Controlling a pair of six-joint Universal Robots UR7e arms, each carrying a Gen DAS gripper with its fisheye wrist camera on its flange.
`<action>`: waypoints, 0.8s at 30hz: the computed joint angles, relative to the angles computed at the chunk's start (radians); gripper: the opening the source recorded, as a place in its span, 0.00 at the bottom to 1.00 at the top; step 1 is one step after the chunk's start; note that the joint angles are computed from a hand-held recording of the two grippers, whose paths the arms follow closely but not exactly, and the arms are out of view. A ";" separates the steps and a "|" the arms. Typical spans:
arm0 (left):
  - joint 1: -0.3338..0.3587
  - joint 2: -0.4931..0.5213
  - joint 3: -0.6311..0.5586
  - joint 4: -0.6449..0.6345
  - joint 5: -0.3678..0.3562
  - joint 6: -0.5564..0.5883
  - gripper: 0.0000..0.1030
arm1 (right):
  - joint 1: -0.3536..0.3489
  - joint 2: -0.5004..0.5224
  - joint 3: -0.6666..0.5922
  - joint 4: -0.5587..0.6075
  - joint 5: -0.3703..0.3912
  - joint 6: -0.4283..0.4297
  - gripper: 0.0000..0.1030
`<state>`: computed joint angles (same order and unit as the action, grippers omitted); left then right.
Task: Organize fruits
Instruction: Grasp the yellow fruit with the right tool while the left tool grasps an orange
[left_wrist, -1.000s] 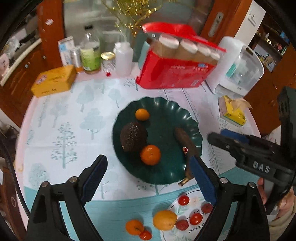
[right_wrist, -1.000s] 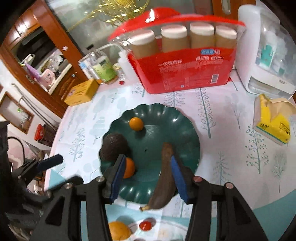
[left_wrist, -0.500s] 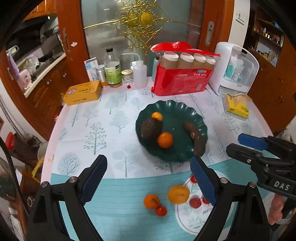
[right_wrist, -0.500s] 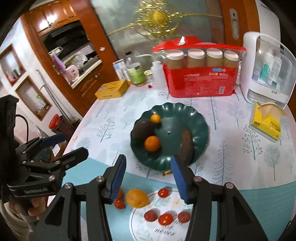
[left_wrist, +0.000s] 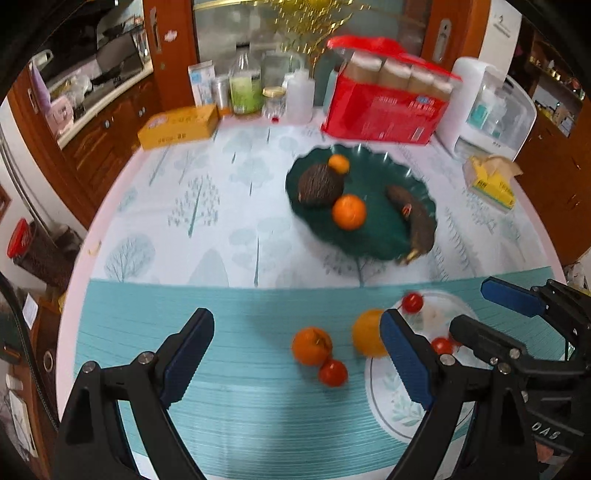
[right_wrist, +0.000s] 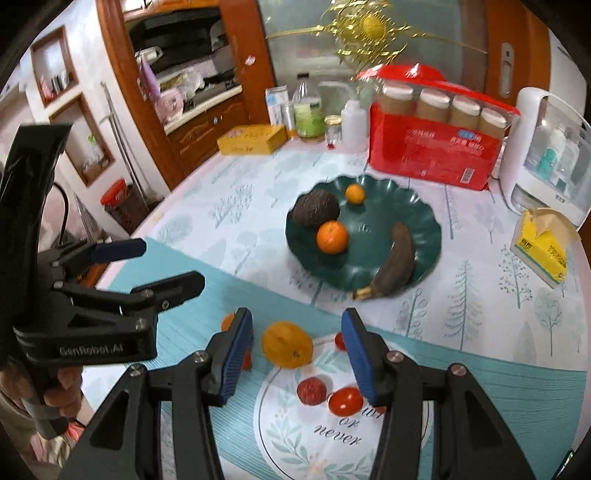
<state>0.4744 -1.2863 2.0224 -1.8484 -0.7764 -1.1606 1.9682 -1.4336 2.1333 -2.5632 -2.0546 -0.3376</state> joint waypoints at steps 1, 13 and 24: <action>0.005 0.001 0.008 -0.012 -0.007 0.001 0.88 | -0.005 0.004 0.011 -0.007 -0.006 -0.006 0.50; 0.098 0.055 0.073 -0.196 -0.117 0.087 0.88 | -0.071 0.071 0.074 -0.042 -0.020 -0.028 0.50; 0.178 0.076 0.086 -0.272 -0.174 0.105 0.88 | -0.100 0.148 0.066 -0.071 0.009 -0.058 0.50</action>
<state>0.6519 -1.2099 2.1084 -2.1202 -0.9504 -1.0557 1.8685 -1.2860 2.1995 -2.6337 -2.0453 -0.3953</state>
